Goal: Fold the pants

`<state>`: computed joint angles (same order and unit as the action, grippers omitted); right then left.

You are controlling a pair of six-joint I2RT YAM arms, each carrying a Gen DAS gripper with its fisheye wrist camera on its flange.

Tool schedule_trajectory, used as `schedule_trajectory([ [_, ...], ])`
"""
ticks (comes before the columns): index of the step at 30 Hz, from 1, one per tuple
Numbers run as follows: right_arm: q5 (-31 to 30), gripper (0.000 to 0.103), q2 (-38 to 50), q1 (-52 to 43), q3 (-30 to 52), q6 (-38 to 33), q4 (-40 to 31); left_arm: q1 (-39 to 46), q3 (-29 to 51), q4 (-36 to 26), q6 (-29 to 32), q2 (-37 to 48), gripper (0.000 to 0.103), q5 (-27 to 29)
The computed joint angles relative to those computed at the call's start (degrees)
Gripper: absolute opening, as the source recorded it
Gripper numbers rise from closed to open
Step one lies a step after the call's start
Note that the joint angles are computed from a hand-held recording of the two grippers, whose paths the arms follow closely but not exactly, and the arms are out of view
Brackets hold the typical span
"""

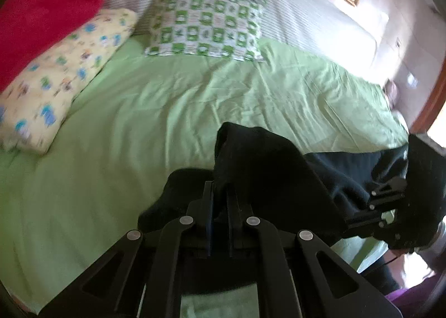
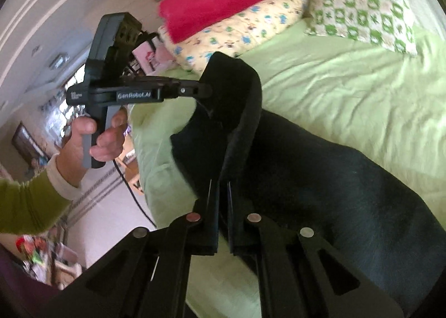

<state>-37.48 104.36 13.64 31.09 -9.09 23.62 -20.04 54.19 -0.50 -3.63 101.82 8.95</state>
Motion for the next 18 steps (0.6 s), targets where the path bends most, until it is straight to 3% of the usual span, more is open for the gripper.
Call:
schedule_trajectory([
  [10, 9.6, 0.006, 3.4, 7.9, -2.4, 0.3, 5.8, 5.4, -13.7, 17.6, -11.8, 1.1, 0.01, 1.4],
  [15, 11.1, 0.01, 5.2, 9.3, -1.1, 2.1, 5.5, 7.0, -16.5, 20.4, -17.0, 0.8, 0.011, -1.2],
  [18, 9.9, 0.011, 5.9, 9.2, -0.9, 4.0, 6.5, 9.3, -19.1, 21.4, -19.4, -0.9, 0.017, 0.3],
])
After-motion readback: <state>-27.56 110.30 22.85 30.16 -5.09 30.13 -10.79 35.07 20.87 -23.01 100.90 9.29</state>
